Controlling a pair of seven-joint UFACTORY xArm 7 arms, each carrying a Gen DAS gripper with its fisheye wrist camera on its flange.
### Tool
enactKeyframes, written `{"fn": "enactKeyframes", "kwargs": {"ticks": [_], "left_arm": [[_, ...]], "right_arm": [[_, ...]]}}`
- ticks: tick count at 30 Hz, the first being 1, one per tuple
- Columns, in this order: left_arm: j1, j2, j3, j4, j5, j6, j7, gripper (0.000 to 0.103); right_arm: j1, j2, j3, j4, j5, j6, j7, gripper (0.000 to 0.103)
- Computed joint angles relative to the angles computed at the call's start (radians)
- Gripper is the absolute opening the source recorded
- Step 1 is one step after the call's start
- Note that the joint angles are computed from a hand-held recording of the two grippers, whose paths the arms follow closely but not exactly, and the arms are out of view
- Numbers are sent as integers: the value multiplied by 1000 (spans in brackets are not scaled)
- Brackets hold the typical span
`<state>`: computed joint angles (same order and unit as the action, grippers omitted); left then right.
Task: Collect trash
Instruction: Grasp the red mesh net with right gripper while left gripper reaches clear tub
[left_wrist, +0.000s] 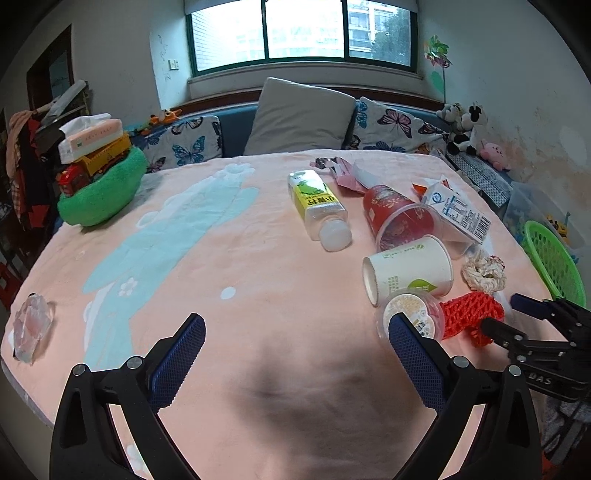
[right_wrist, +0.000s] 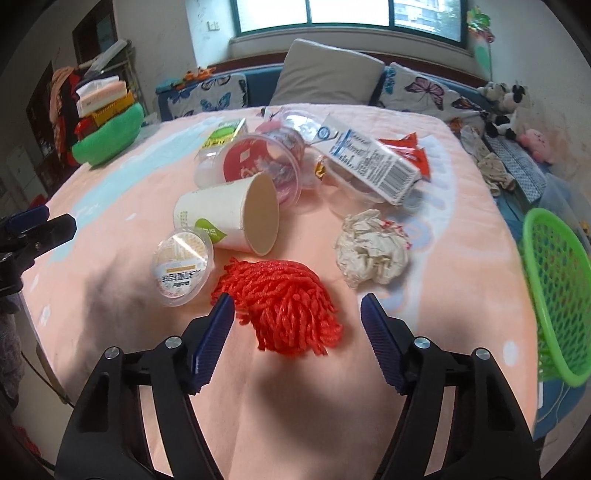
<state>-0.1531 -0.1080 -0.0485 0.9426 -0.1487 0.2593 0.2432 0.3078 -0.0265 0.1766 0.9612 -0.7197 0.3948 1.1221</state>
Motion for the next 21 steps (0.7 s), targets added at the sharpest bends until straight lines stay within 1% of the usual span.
{"fn": "enactKeyframes", "kwargs": {"ticks": [3,4,6,7,9,11,12,14,15,16,18,20,21], "left_arm": [[-14,27,1,26,-37,19,42,96],[-17,39,0,38,-50,31,54,96],[-24,57,-4,54,-92,46,93,96],[-27,68,-7,63,-117,57,117,95],[-30,84,-14,77,-163,75,164,95],[-31,103,-24,92,-199,97,200,92],[-31,112,-28,99,-215,105,218,86],[-28,137,-36,119,-226,124,228,85],[-25,148,-40,128,-236,133,233,83],[-22,164,-45,145,-255,150,245,77],[-12,182,-55,165,-296,180,276,75],[-8,200,-62,179,-306,190,285,73],[-4,207,-69,185,-324,198,306,72]], "right_arm": [[0,35,-8,25,22,1,-45,64],[0,44,-13,28,41,-11,-67,60],[3,56,-22,31,73,-32,-100,56],[5,59,-26,30,85,-38,-113,52],[9,56,-32,24,85,-49,-117,50],[10,46,-35,12,99,-59,-127,46],[9,42,-35,8,100,-62,-128,45],[7,27,-33,-4,89,-65,-120,44],[6,20,-30,-8,79,-61,-111,44],[4,15,-28,-11,78,-60,-109,44],[-1,-2,-21,-22,79,-57,-108,44],[-9,-29,-13,-41,62,-54,-95,44],[-14,-39,-8,-48,58,-54,-91,44]]}}
